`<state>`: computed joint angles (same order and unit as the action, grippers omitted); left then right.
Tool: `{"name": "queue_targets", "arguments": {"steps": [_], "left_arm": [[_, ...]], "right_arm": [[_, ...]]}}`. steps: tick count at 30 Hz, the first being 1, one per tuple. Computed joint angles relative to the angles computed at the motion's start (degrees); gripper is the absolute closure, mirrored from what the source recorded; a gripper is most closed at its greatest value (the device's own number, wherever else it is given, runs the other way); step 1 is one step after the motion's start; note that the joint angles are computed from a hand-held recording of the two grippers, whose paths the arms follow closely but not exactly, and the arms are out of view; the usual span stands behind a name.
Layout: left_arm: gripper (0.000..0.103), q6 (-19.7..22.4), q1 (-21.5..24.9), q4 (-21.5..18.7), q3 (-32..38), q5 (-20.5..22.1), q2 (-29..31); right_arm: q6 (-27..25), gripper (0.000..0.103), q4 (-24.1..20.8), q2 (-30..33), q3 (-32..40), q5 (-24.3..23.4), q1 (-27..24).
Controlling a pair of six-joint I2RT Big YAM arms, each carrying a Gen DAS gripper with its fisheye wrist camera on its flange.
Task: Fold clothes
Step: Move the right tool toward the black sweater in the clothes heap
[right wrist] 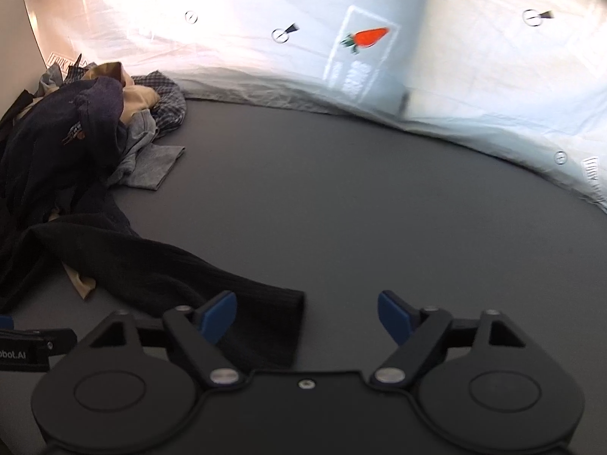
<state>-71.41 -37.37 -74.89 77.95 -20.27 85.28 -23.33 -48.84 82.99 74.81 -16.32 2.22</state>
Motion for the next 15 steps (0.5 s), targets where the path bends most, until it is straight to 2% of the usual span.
{"name": "queue_targets", "arguments": {"steps": [2,7,11,15], "left_arm": [[0.000,0.6,3.0,1.2,-3.8,2.1,-1.8],[0.000,1.7,9.5,3.9,-11.8,6.5,-5.8],[0.000,2.8,13.5,5.6,-15.5,7.6,-7.7],[0.000,2.9,16.1,9.3,-18.3,10.2,-9.3]], "right_arm": [[1.2,0.039,1.0,1.4,-0.4,1.3,2.6],[2.0,0.055,2.4,4.1,-1.0,2.7,7.8],[0.4,0.056,3.1,6.1,-0.7,4.4,10.6],[-6.4,0.054,6.3,7.2,-1.2,3.7,12.1]]}}
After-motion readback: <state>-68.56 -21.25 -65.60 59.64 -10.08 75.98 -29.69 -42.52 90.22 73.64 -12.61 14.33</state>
